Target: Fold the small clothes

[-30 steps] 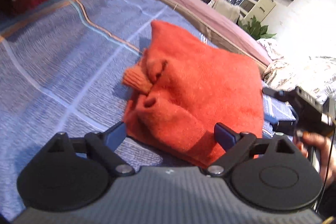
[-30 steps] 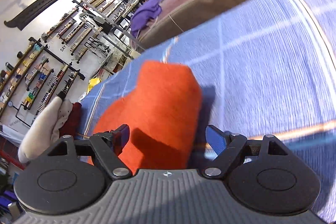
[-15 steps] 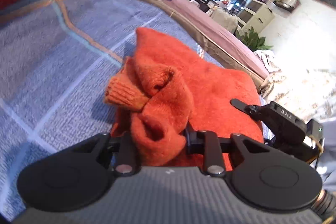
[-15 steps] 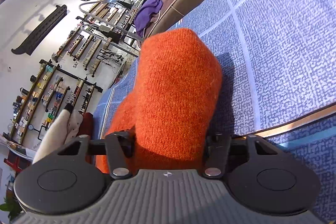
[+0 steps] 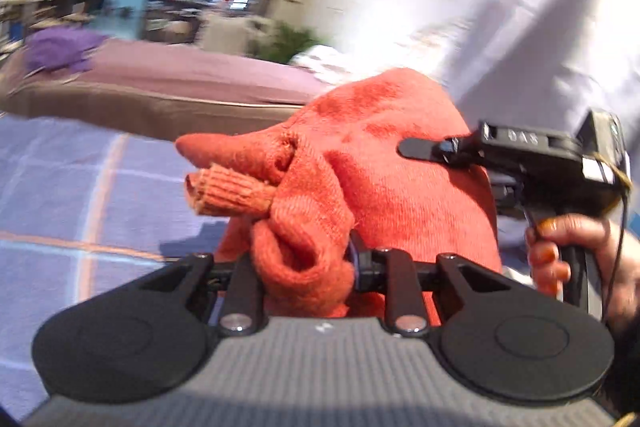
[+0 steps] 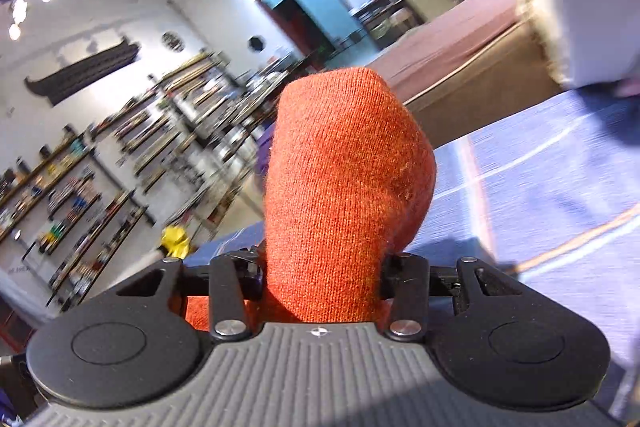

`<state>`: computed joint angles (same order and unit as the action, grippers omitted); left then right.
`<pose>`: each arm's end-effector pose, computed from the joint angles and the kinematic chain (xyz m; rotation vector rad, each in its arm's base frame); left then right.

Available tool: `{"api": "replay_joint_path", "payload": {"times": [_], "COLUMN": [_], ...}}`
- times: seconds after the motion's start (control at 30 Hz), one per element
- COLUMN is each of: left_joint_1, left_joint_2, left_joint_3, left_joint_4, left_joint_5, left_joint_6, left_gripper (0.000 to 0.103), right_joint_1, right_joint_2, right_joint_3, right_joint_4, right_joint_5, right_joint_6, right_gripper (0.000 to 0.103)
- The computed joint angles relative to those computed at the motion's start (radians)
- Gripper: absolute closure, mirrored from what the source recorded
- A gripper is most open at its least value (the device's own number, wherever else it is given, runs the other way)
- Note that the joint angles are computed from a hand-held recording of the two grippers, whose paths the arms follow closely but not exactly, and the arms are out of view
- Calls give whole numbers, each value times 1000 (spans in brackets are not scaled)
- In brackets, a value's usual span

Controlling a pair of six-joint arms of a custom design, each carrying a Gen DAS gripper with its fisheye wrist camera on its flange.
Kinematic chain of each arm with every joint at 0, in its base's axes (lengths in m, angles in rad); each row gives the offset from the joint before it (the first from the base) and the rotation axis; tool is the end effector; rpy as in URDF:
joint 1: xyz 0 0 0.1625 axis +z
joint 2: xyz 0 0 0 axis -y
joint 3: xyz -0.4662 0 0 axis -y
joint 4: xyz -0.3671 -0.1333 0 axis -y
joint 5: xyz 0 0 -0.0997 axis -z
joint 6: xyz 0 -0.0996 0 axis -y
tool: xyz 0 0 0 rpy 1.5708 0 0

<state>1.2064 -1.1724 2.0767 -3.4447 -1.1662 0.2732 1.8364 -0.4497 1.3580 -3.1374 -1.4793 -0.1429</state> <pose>-0.0312 -0.5658 0.3341 0.5230 2.4397 -1.3285 0.3435 -0.7203 0.0582 -0.6231 2.7879 -0.9658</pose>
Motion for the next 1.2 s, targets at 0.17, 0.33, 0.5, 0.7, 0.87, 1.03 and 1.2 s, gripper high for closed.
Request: {"api": "replay_joint_path", "payload": {"times": [0.17, 0.33, 0.5, 0.7, 0.87, 1.03, 1.2], "left_joint_1": [-97, -153, -139, -82, -91, -149, -195], "left_joint_2": [110, 258, 336, 309, 271, 266, 292], "left_joint_3": [-9, -29, -10, 13, 4, 7, 14], "left_joint_4": [34, 66, 48, 67, 99, 54, -161], "left_joint_5": [-101, -93, -44, -71, -21, 125, 241], "left_joint_6": [15, -69, -119, -174, -156, -50, 182], "left_gripper": [80, 80, 78, 46, 42, 29, 23], "right_joint_1": [-69, -160, -261, -351, -328, -318, -234], "right_joint_2": [-219, -310, -290, -250, -266, -270, -262], "right_joint_3": [242, 383, 447, 484, 479, 461, 546], "right_joint_4": [-126, -211, -288, -420, -413, -392, -652], "right_joint_5": [-62, -95, -81, 43, 2, -113, -306], "right_joint_6": [11, 22, 67, 103, 94, 92, -55], "right_gripper": [26, 26, 26, 25, 27, 2, 0]}}
